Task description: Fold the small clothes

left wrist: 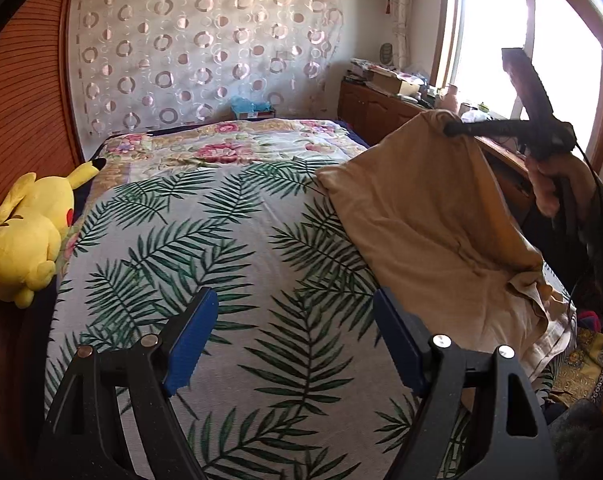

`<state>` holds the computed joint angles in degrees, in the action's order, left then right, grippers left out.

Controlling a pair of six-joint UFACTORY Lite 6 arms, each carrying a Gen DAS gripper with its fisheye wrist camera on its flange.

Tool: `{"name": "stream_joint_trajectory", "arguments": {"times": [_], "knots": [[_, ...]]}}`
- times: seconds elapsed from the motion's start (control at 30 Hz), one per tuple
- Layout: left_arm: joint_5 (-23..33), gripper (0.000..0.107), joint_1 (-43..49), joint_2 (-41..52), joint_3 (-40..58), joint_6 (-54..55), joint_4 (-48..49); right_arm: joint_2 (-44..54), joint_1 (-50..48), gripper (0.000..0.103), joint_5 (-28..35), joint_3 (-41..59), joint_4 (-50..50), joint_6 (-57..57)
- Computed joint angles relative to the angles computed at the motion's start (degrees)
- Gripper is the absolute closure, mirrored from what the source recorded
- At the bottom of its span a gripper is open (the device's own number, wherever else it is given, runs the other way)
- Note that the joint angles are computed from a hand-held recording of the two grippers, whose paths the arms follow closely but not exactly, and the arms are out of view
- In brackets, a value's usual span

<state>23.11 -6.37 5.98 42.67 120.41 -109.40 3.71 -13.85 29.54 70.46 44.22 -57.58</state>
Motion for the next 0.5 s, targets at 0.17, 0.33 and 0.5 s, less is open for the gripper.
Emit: {"name": "stream_joint_trajectory", "arguments": {"times": [0.17,0.33,0.5], "knots": [[-0.3,0.027,-2.0,0.2,-0.2,0.4,-0.6,6.5,-2.9,0.096,-4.6,5.0,-11.9,11.8],[-0.9,0.027,-4.0,0.9,0.0,-0.2,-0.5,9.4,-0.9,0.073,-9.1,4.9,-33.3,33.8],[-1.5,0.027,-6.9,1.3,-0.1,-0.1,-1.9,1.2,4.1,0.069,-8.3,-0.4,-41.7,43.3]]}}
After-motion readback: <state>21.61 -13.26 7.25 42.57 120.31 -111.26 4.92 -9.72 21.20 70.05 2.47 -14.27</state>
